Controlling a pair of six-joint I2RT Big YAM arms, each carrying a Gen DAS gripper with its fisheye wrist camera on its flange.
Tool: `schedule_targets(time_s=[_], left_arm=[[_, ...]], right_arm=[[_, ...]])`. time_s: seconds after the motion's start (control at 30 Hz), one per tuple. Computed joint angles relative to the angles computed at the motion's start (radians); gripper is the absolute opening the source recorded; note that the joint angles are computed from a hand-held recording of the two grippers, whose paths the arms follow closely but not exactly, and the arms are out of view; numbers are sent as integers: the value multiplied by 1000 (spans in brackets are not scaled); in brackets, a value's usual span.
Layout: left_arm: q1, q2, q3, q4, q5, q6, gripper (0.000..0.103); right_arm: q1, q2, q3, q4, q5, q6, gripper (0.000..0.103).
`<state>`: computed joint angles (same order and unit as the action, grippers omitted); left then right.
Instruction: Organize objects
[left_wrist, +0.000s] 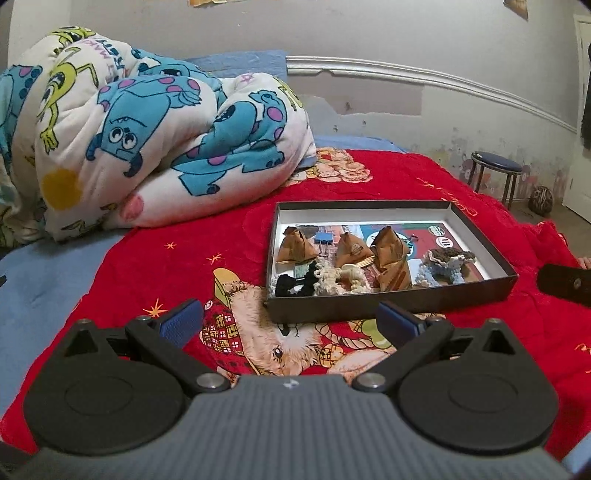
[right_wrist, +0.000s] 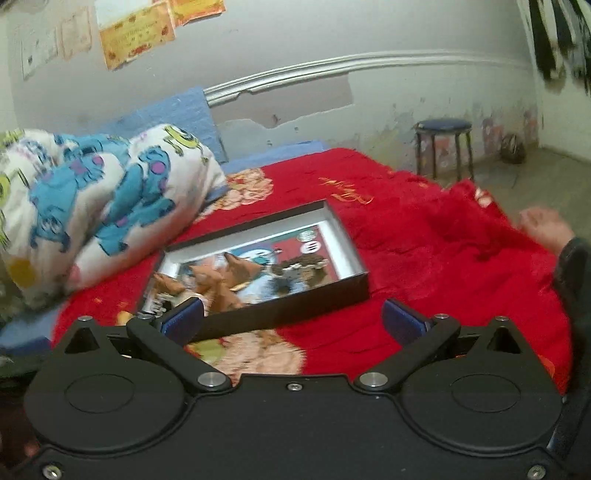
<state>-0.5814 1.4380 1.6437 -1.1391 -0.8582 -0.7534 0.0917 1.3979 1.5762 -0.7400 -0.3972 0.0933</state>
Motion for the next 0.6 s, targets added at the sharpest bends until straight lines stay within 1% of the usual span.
schedule_targets(time_s=[0.1, 0.23, 0.33, 0.47, 0.6], left_arm=[[5, 7, 5, -14, 16, -2, 103], [10, 20, 9, -27, 41, -4, 103], [8, 24, 6, -31, 47, -19, 103], [10, 17, -9, -25, 74, -50, 103], [13, 15, -12, -34, 84, -60, 103]], right_arm=[[5, -12, -12, 11, 9, 13, 103], [19, -15, -24, 20, 28, -34, 103], [29, -11, -25, 6, 46, -61, 103], [29, 1, -19, -4, 58, -41, 103], [22, 8, -16, -4, 57, -19, 103]])
